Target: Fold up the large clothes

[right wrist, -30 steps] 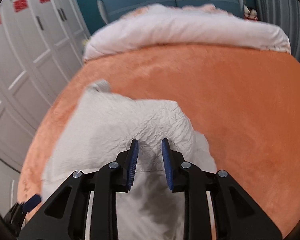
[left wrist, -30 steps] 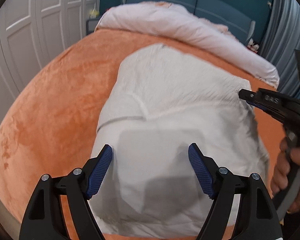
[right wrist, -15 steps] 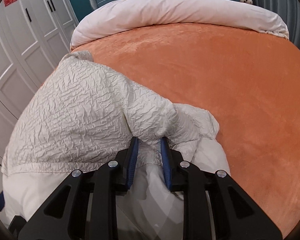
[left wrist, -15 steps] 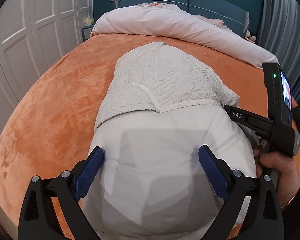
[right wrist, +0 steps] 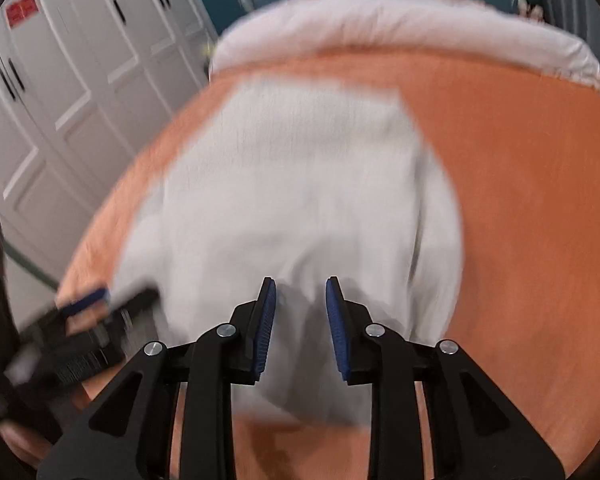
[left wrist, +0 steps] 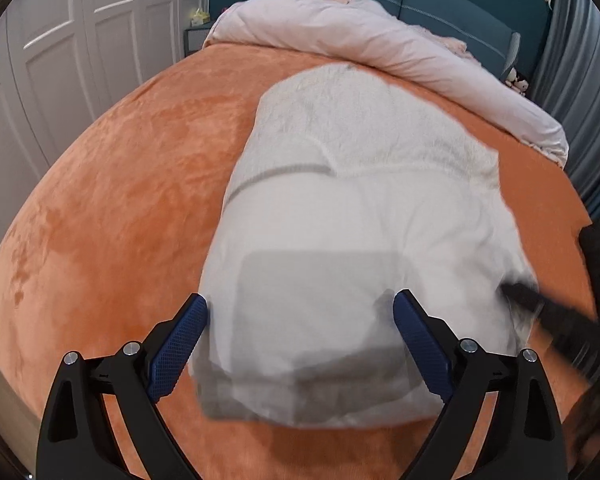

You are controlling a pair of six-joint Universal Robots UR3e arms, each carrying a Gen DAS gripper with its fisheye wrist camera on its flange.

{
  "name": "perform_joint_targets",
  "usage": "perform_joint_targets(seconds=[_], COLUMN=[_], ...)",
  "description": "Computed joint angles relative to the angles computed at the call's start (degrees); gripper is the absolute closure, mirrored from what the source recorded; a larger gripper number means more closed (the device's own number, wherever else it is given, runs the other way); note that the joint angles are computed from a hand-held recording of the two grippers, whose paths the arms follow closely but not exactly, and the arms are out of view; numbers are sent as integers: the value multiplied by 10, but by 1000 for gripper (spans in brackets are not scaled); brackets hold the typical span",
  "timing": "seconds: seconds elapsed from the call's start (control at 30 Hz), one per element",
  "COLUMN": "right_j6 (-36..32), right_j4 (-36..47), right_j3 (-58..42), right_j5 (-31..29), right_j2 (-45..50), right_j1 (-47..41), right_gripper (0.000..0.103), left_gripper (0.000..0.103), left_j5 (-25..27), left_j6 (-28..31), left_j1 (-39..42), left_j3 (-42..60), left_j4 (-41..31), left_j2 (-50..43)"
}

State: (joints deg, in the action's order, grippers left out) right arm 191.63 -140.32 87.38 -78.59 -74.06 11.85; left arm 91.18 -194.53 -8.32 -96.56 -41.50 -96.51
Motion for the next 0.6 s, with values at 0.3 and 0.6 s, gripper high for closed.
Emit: perform_joint_targets(seconds=[0.3, 0.6], right_j6=[21, 26], right_j4=[-34, -6], right_j3=[116, 170], right_j5=[-33, -59], right_j2=[-89, -144], right_j1=[19, 15], right_gripper=[70, 69], left_gripper=[10, 12], left_j5=[30, 60], left_j6=[-8, -13], left_j1=[-23, -51], left_j3=[-59, -98], left_j4=[-8, -18], left_j2=[51, 87])
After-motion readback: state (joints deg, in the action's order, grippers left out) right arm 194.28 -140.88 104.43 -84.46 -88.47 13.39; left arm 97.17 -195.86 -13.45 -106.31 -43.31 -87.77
